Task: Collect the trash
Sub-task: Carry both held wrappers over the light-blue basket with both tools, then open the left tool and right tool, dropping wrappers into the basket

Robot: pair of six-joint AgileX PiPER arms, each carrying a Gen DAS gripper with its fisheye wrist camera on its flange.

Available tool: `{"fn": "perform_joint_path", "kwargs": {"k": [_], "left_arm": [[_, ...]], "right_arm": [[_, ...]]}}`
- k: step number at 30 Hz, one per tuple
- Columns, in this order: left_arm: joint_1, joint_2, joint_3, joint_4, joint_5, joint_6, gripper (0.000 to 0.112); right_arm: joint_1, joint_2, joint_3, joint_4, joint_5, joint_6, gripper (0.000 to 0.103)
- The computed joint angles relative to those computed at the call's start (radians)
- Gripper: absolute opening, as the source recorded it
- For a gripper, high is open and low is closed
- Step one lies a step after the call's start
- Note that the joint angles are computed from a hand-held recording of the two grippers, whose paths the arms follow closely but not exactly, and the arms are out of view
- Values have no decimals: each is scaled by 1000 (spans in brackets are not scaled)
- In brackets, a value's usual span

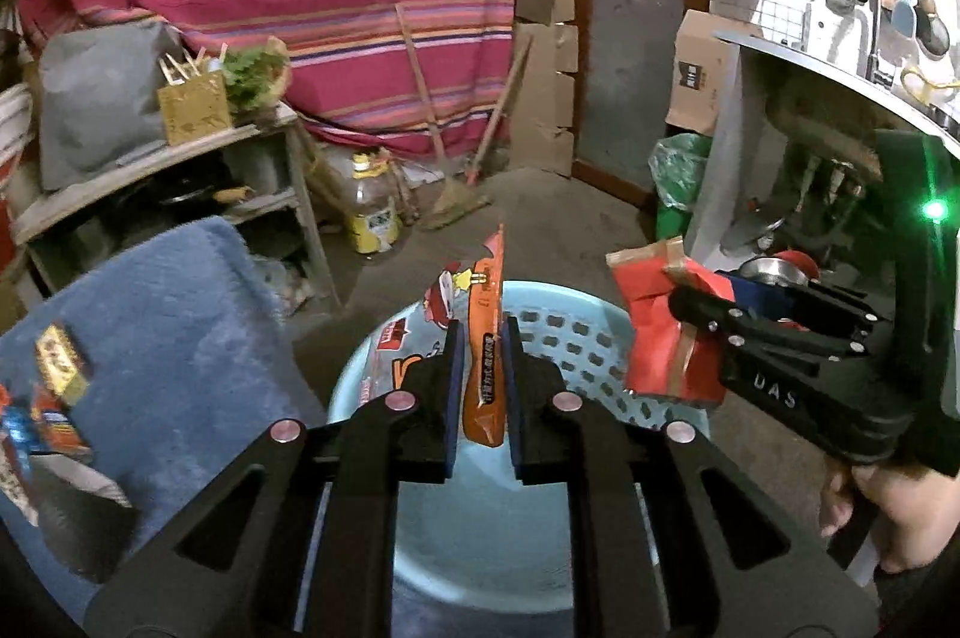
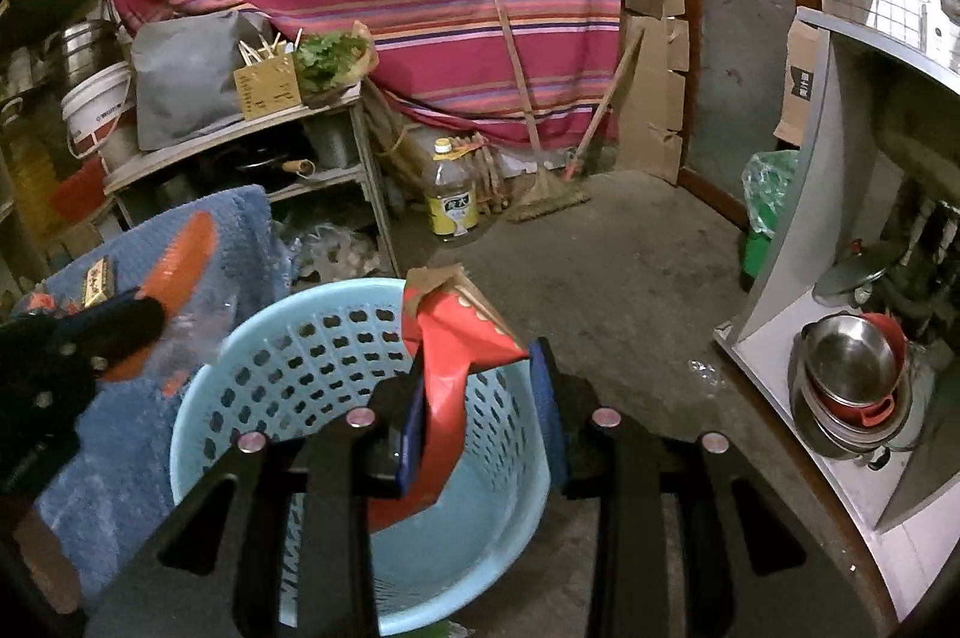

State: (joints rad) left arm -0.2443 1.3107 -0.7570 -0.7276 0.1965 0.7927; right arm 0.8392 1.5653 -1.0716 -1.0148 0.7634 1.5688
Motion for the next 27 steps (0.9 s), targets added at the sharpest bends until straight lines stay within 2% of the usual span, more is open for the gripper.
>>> {"fn": "perform_joint_path", "kwargs": {"k": [4,10,12,17,20,22,23,25,27], "left_arm": [[-15,78,-28,-85,-23,77,13],[-10,133,-51,-32,-28,34,16],[-5,130,-44,-48,-37,50,32],[43,78,-7,-115,-54,138,58],[88,19,38,-256,-78,298,74],[145,-19,61,-384,-58,443,80],[174,-32,67,-415,-41,481,84],[244,-64,75,-427,-6,508,87],[318,-90,80,-433,36,523,93]], "right_arm": [[-8,1,14,9,-9,5,33],[-18,33,10,17,-29,5,32],[-20,41,6,18,-34,5,33],[-12,64,-14,17,-31,6,33],[-4,94,-39,18,-29,7,36],[0,115,-56,18,-35,14,38],[3,125,-65,18,-32,17,45],[18,154,-94,20,-19,23,49],[33,183,-129,30,9,15,64]]}}
